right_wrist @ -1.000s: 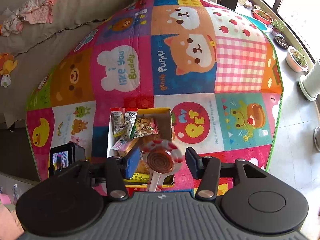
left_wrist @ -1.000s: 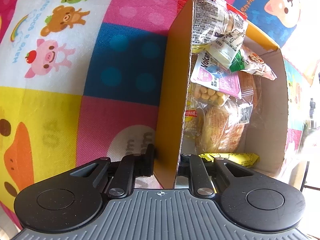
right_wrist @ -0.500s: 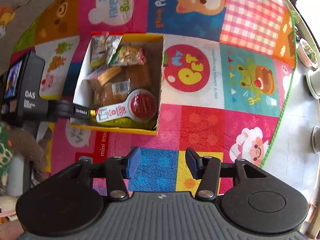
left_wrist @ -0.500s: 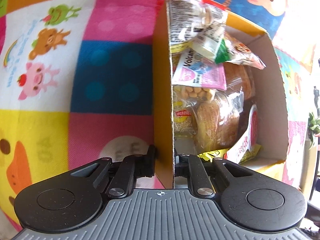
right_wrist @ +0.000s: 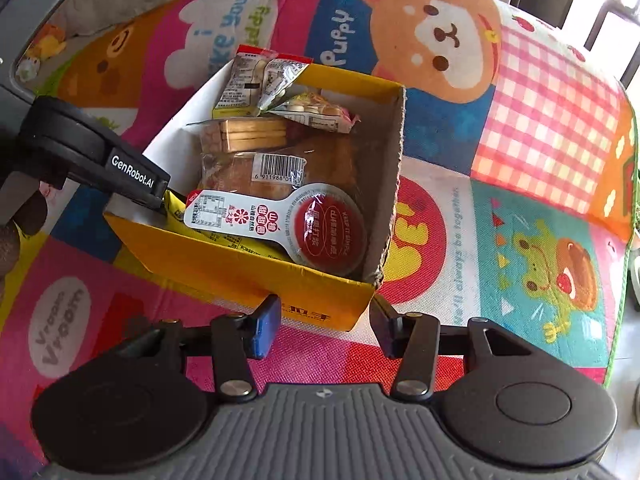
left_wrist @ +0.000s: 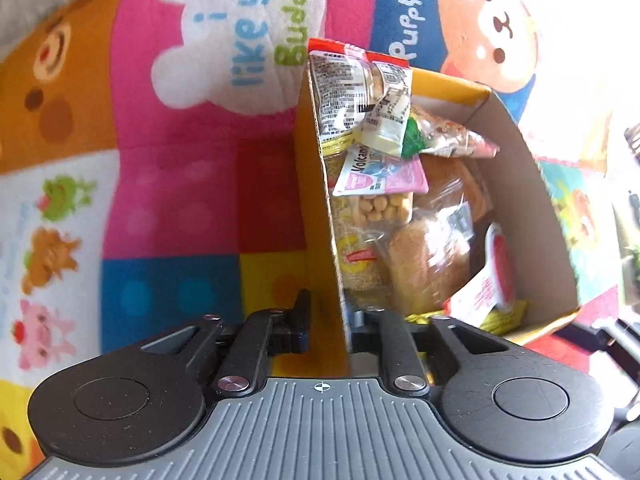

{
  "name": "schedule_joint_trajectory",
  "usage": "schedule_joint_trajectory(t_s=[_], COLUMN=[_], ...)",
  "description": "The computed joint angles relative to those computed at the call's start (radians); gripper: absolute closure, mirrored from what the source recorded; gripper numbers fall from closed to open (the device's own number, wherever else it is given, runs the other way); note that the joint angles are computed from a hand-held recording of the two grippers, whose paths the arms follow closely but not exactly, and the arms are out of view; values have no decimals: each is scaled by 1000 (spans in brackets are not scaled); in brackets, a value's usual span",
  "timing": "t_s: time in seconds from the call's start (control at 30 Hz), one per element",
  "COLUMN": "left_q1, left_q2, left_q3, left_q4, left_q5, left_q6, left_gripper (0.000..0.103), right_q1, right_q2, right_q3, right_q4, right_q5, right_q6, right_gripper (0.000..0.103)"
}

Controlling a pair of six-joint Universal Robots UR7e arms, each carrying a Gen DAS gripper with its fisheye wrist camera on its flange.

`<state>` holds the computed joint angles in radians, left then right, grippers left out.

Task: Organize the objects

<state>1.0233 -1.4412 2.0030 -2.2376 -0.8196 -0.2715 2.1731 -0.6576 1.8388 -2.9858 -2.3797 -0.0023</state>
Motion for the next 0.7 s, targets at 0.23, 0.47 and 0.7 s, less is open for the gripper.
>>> schedule_joint_trajectory(t_s=[0.23, 0.47, 0.7], left_q1=[60, 62, -28], left_q2=[-21, -21, -66], left_q3=[63, 115, 198], left_q4=[-187, -366, -387], left_q5=[40, 43, 158], left_q6=[85, 188, 143], left_gripper=[0, 0, 0], right_q1=[-36, -65, -51], right_q2=[9, -7, -16], right_q3=[31, 32, 70], right_q4=[-122, -103, -152], right_q5=[39, 74, 47], right_q6=[-115, -180, -165], right_gripper=[54, 54, 51])
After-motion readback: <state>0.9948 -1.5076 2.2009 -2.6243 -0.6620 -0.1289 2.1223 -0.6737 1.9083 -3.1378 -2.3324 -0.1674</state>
